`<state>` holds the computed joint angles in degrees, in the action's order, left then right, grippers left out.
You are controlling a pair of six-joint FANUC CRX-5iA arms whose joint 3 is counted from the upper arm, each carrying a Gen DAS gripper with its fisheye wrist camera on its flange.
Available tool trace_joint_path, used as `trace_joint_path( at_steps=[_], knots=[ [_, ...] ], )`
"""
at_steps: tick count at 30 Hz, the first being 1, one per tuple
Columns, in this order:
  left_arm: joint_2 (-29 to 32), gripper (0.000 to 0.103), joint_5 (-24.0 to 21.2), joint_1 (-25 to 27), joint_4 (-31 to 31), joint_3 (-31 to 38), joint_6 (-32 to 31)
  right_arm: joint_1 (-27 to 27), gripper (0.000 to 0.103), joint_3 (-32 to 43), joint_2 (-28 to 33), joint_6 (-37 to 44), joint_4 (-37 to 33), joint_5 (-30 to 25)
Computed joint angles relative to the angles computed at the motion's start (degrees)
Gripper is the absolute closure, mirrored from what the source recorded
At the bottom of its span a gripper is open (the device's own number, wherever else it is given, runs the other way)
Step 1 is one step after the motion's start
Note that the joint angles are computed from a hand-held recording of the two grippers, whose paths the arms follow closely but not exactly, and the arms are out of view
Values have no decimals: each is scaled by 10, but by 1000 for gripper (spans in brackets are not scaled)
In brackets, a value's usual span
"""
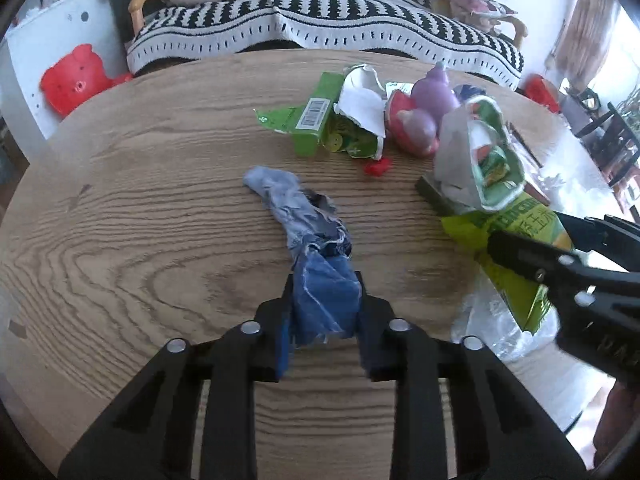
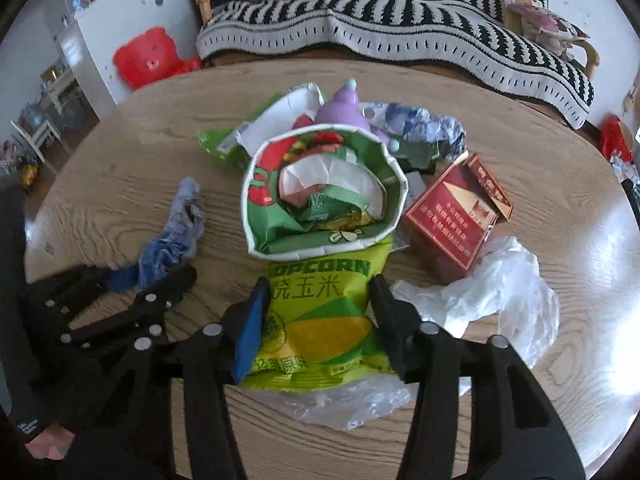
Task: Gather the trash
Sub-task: 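Grasp the blue wrapper with the left gripper while the right grasps the POPCORN bag, then carry both items over the black bin and open both grippers to drop them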
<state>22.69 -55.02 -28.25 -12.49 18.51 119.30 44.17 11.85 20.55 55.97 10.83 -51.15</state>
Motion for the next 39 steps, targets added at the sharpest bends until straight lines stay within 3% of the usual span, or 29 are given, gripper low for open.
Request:
trace_joint_path(
  at_steps=[10, 14, 17, 22, 27, 31, 35, 39],
  knots=[
    [-46, 81, 20, -25, -58, -7, 35, -11, 55, -101, -114, -57, -18, 113],
    [-46, 81, 43, -33, -29, 2, 18, -13, 55, -197, -199, -158, 57, 164],
    [-33, 81, 53, -59, -30, 25, 0, -18, 55, -270, -264, -250, 137, 168],
    [-6, 81, 88, -107, -6, 51, -66, -31, 55, -373, -369, -381, 234, 107],
    [35, 81, 136, -147, 131, 62, -215, -27, 54, -464, -485, -501, 281, -41],
    [86, 81, 140, -186, 243, 87, -324, -31, 54, -514, -571, -541, 240, -141],
    [171, 81, 80, -226, 309, 172, -389, -31, 54, -561, -641, -563, 197, -193],
    [264, 81, -12, -253, 321, 286, -415, -67, 54, -594, -691, -538, 131, -206]
  ],
)
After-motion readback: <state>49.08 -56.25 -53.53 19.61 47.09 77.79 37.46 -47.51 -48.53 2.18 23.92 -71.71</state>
